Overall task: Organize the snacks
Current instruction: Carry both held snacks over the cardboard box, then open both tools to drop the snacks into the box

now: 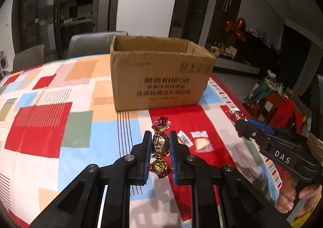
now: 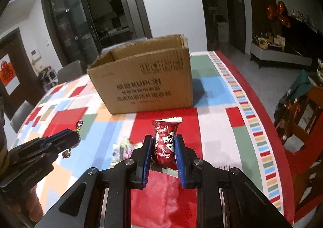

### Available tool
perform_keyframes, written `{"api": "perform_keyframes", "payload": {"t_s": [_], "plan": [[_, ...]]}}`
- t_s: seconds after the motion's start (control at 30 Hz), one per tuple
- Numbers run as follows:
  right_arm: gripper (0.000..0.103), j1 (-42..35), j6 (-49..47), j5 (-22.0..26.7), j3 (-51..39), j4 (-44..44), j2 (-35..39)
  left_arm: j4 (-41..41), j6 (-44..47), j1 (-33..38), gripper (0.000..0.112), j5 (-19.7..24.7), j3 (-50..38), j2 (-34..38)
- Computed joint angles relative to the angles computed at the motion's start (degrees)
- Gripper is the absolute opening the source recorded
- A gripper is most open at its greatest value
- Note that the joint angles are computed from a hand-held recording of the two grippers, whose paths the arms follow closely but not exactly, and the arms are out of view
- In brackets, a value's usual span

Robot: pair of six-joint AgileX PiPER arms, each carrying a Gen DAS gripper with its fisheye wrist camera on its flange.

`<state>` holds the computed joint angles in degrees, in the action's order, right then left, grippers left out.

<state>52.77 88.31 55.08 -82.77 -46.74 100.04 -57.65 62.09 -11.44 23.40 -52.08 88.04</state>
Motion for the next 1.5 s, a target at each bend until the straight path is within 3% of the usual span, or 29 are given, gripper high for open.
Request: {"api": "perform_keyframes", "payload": {"t_s": [0.6,1.0,1.5], "plan": [[0.024,-3.95,-11.07,0.89,-13.03,-0.2,2.82,10.29,-11.0,-0.75,0.018,3.9,-14.7,3.05],[0.024,-10.73,-27.96,3.0,-31.53,6.55,10.81,25.01,-24.6,-2.39,0.018,7.53,-31.63,12.0],[0.024,-19.41,-45.59,9.87,-58.68,20.5,25.81,38.78,-36.76,-4.93,0.018,14.56,-55.89,27.73]]}}
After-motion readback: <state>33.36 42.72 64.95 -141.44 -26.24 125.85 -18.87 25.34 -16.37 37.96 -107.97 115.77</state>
